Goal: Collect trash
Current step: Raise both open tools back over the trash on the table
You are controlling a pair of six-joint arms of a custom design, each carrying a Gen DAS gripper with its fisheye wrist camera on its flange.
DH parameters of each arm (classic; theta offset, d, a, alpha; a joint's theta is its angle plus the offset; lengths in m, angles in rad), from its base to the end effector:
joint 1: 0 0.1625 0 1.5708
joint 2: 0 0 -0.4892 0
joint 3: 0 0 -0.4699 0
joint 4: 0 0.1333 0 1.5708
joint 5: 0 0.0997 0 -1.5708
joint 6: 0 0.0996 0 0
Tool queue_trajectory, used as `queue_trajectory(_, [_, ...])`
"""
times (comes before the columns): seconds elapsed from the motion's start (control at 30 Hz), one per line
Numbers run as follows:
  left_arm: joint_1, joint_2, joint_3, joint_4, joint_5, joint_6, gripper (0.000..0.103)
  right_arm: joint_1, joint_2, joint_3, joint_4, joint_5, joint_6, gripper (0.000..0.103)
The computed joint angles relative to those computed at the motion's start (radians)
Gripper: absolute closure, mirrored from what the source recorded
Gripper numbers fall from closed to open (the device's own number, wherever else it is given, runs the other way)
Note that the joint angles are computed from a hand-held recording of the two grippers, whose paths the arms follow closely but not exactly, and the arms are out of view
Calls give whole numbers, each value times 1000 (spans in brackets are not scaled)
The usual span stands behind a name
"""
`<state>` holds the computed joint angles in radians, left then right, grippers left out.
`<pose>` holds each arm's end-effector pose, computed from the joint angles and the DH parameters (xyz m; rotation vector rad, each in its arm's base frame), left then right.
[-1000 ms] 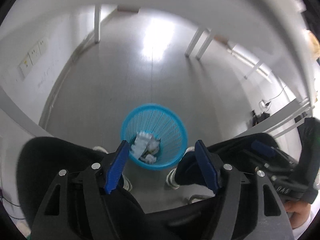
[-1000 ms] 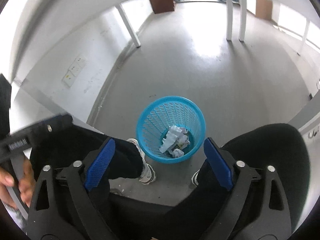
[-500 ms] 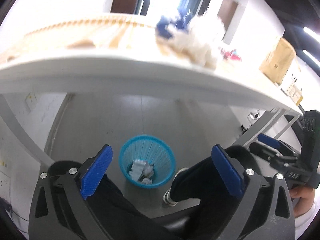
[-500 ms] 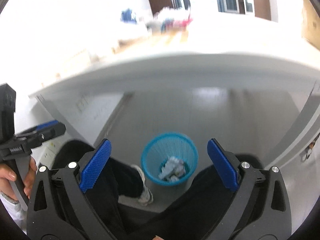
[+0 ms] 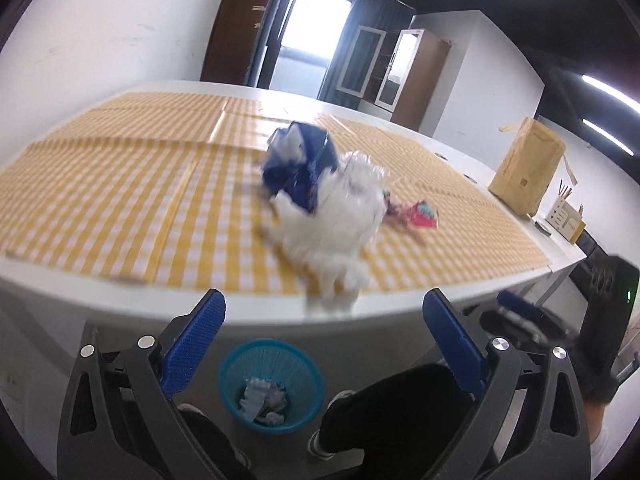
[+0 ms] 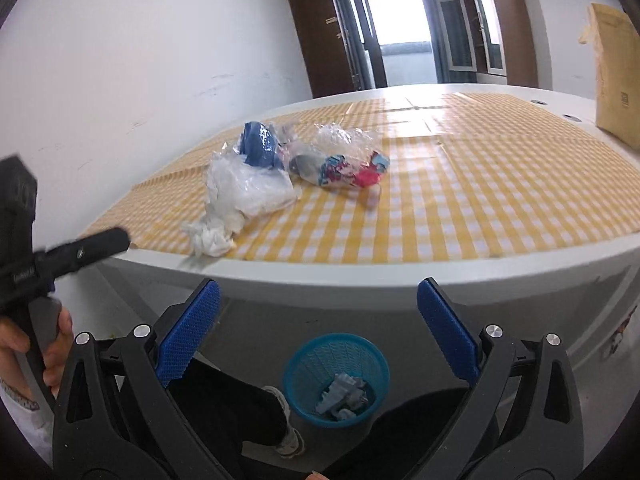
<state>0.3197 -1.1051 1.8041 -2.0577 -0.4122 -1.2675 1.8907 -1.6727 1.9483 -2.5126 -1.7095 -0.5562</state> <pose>-0.5640 -0.4233 0.2372 0.1391 2.2655 -1.3361 0.2838 -0.4767 0.5054 1.1192 -2.5470 0.9328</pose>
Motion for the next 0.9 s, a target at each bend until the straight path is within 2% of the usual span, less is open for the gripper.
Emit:
queue_trajectory(0.17, [28,36,-47,-97,6,124,6,5,37,-30,-10,-4,-6,9])
queue_trajectory(0.27, [49,53,-76,-118,0,158,7,5,57,-51,-9,3,-8,9])
queue_trajectory(0.33, [69,68,-97,-146,-17,186,7,8,72,-62,-6,6,-16,9])
queue_trajectory(0.43, [92,83,-112,-260,-63,277,14,5,89,-73,6,17,-22,9])
queue_trajectory(0.5, [106,94,-129,-273,-79,294,16,2,102,-79,13,20,-18,9])
queue_trajectory(0.63, [129,110,-158,-240,-91,301,30,-4,122,-89,23,26,-16,9])
queue_trajectory(0.7, [136,112,-164,-215,-89,286,46,-8,128,-93,26,28,-16,9])
queue_trajectory(0.73, [138,110,-165,-200,-84,272,51,-9,132,-96,26,29,-15,9])
queue_trajectory(0.9, [142,108,-151,-281,-79,324,55,-12,151,-110,34,36,-13,9])
